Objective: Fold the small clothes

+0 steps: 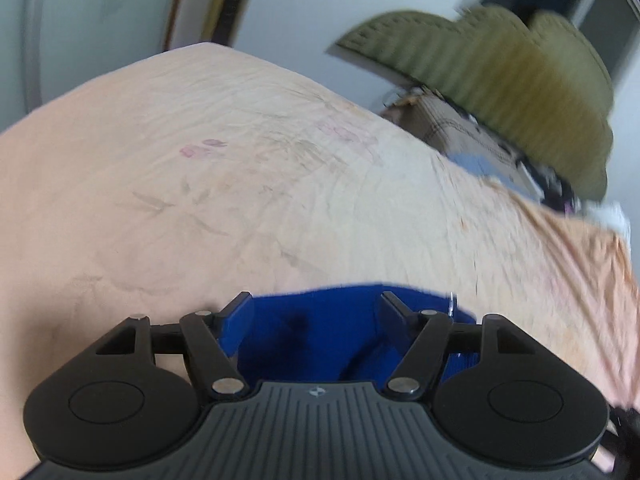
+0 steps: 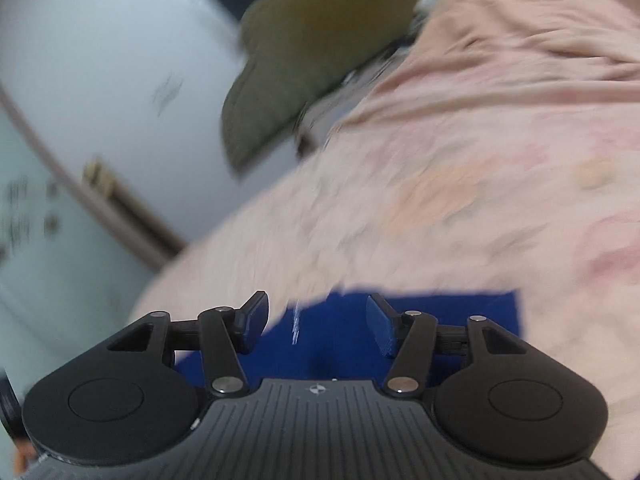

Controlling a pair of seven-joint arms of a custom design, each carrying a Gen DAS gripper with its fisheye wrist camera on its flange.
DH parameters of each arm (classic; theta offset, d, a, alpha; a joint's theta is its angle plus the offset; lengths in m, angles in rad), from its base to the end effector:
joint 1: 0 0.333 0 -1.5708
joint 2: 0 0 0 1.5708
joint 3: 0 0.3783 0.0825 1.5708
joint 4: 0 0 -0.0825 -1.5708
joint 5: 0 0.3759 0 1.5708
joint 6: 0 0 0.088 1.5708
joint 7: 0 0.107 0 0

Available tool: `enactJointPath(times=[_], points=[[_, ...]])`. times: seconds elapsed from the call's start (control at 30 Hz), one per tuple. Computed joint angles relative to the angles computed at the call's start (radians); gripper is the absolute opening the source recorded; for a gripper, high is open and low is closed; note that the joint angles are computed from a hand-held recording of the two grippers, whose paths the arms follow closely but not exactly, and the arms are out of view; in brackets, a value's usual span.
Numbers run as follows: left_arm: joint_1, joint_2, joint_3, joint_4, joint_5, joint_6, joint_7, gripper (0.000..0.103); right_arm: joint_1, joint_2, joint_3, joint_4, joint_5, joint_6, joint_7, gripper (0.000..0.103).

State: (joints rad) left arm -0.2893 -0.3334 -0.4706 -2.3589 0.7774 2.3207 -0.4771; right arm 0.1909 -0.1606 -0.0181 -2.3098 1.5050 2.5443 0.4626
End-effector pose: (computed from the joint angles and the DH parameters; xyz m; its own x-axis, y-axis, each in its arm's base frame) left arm 0.3233 -0.3178 0.5388 0.5861 -0.7347 0.3418 -0.4354 -0.6413 -0.6318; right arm 0.4916 0.0727 0.5084 0.3334 -0.7193 -0.6095 -0.7546 0.1840 -0.6299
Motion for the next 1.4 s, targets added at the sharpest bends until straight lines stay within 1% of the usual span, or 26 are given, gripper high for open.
enactJointPath(times=[0.07, 0.1, 0.13, 0.23, 0.3, 0.37, 0.4, 0.43, 0.47, 0.53, 0.57, 0.63, 0.67, 0.73, 0.77, 0.83, 0.9, 0.97, 1.1, 1.13, 1.2, 1.23, 1.27, 1.3, 1.37, 1.4], points=[[-0.021, 0.026, 0.006, 0.026, -0.006, -0.002, 0.101, 0.069, 0.006, 0.036, 0.007, 0.023, -0.108, -0.054, 0.056, 0.055], [-0.027, 0.036, 0.004, 0.036, 0.001, -0.005, 0.135, 0.069, 0.006, 0.051, 0.006, 0.033, -0.143, -0.078, 0.07, 0.06], [-0.033, 0.05, 0.001, 0.049, 0.014, -0.006, 0.167, 0.069, 0.007, 0.065, 0.01, 0.04, -0.168, -0.079, 0.078, 0.059], [-0.06, 0.116, 0.014, 0.098, 0.013, -0.007, 0.303, 0.073, 0.031, 0.075, 0.047, 0.037, -0.163, 0.108, 0.088, 0.057], [-0.082, 0.172, 0.028, 0.137, -0.011, -0.038, 0.412, 0.075, 0.046, 0.053, 0.051, 0.025, -0.115, 0.169, 0.06, 0.06], [-0.104, 0.239, 0.026, 0.19, 0.01, -0.144, 0.473, 0.076, 0.074, 0.02, 0.072, 0.002, -0.094, 0.27, -0.005, 0.068], [-0.121, 0.273, 0.018, 0.223, 0.043, -0.253, 0.47, 0.077, 0.09, 0.002, 0.077, -0.01, -0.087, 0.298, -0.047, 0.069], [-0.139, 0.295, 0.015, 0.246, 0.067, -0.363, 0.451, 0.077, 0.102, -0.017, 0.074, -0.024, -0.085, 0.299, -0.079, 0.068], [-0.152, 0.299, 0.022, 0.251, 0.078, -0.438, 0.422, 0.077, 0.105, -0.037, 0.061, -0.039, -0.099, 0.274, -0.09, 0.069], [-0.168, 0.262, 0.051, 0.226, 0.044, -0.505, 0.361, 0.075, 0.113, -0.056, 0.051, -0.058, -0.136, 0.263, -0.091, 0.073], [-0.171, 0.227, 0.062, 0.201, 0.025, -0.513, 0.335, 0.075, 0.115, -0.066, 0.057, -0.075, -0.164, 0.298, -0.082, 0.073], [-0.173, 0.151, 0.068, 0.146, 0.006, -0.496, 0.308, 0.075, 0.123, -0.088, 0.078, -0.117, -0.232, 0.419, -0.035, 0.074], [-0.174, 0.118, 0.064, 0.127, -0.009, -0.494, 0.304, 0.075, 0.138, -0.103, 0.06, -0.129, -0.214, 0.427, -0.055, 0.075], [-0.179, 0.051, 0.047, 0.088, -0.034, -0.462, 0.291, 0.075, 0.168, -0.15, 0.007, -0.149, -0.184, 0.356, -0.084, 0.076], [-0.187, 0.007, 0.043, 0.053, -0.047, -0.408, 0.287, 0.075, 0.173, -0.177, -0.012, -0.165, -0.187, 0.315, -0.093, 0.076], [-0.2, -0.049, 0.04, -0.004, -0.079, -0.274, 0.293, 0.075, 0.171, -0.209, -0.013, -0.194, -0.237, 0.277, -0.068, 0.079], [-0.213, -0.106, 0.04, -0.074, -0.105, -0.134, 0.285, 0.075, 0.173, -0.244, 0.0, -0.236, -0.284, 0.303, -0.037, 0.079], [-0.222, -0.142, 0.027, -0.132, -0.136, -0.027, 0.262, 0.075, 0.183, -0.284, 0.0, -0.282, -0.293, 0.362, -0.007, 0.079], [-0.195, -0.194, -0.021, -0.224, -0.164, 0.146, 0.185, 0.072, 0.199, -0.403, -0.065, -0.37, -0.283, 0.389, 0.05, 0.08], [-0.18, -0.196, -0.039, -0.233, -0.168, 0.166, 0.175, 0.067, 0.193, -0.428, -0.074, -0.39, -0.3, 0.394, 0.072, 0.08], [-0.157, -0.189, -0.07, -0.237, -0.187, 0.187, 0.177, 0.039, 0.158, -0.461, -0.078, -0.424, -0.374, 0.382, 0.138, 0.08], [-0.139, -0.186, -0.086, -0.236, -0.188, 0.198, 0.179, 0.032, 0.142, -0.469, -0.081, -0.435, -0.411, 0.369, 0.172, 0.08], [-0.125, -0.186, -0.1, -0.235, -0.187, 0.212, 0.18, 0.017, 0.133, -0.475, -0.091, -0.442, -0.442, 0.35, 0.2, 0.08], [-0.114, -0.19, -0.115, -0.232, -0.188, 0.221, 0.175, 0.008, 0.131, -0.481, -0.101, -0.448, -0.47, 0.33, 0.223, 0.079], [-0.095, -0.191, -0.149, -0.217, -0.195, 0.197, 0.174, 0.006, 0.158, -0.491, -0.131, -0.461, -0.5, 0.314, 0.234, 0.066], [-0.09, -0.191, -0.159, -0.212, -0.195, 0.187, 0.176, 0.005, 0.173, -0.491, -0.143, -0.466, -0.511, 0.315, 0.242, 0.044]])
